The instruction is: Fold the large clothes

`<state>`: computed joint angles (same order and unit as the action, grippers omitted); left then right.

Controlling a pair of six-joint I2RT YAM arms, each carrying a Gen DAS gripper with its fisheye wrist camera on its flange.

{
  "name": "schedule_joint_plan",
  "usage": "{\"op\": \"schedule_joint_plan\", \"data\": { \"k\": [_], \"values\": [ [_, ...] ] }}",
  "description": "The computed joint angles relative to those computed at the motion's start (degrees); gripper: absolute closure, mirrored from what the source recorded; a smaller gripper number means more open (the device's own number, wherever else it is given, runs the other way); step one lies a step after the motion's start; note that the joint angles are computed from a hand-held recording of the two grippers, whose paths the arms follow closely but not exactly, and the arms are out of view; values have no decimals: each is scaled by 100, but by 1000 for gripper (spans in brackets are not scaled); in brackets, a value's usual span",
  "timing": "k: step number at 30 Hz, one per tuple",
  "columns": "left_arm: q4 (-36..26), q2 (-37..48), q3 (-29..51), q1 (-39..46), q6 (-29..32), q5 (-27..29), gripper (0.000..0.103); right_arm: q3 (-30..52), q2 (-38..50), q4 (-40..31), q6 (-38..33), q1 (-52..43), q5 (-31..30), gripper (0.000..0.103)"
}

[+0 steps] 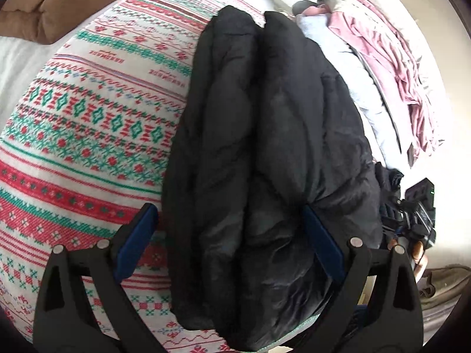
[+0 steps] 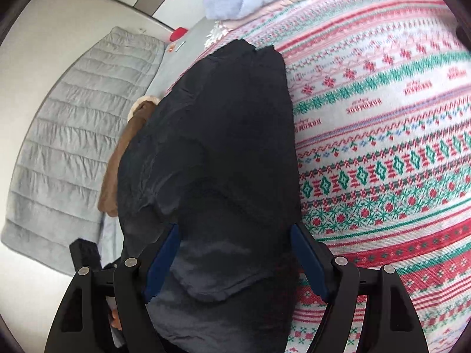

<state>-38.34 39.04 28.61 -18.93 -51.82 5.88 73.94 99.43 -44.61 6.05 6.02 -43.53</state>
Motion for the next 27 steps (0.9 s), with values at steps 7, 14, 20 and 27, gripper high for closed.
{"op": "schedule_joint_plan", "data": {
  "k": [7, 14, 20, 27],
  "values": [
    [317, 291, -45, 25, -84, 187, 6, -78, 302, 190, 292, 43, -96, 18],
    [417, 413, -66, 46, -99, 252, 6, -134, 560, 401, 550, 105, -259, 13],
    [487, 434, -112, -104, -137, 60, 5, -257, 519, 732, 800, 260, -199, 10],
    [610, 768, -10, -412, -260, -262, 4, -550, 250, 1220, 1080, 650, 187, 5]
  ]
}}
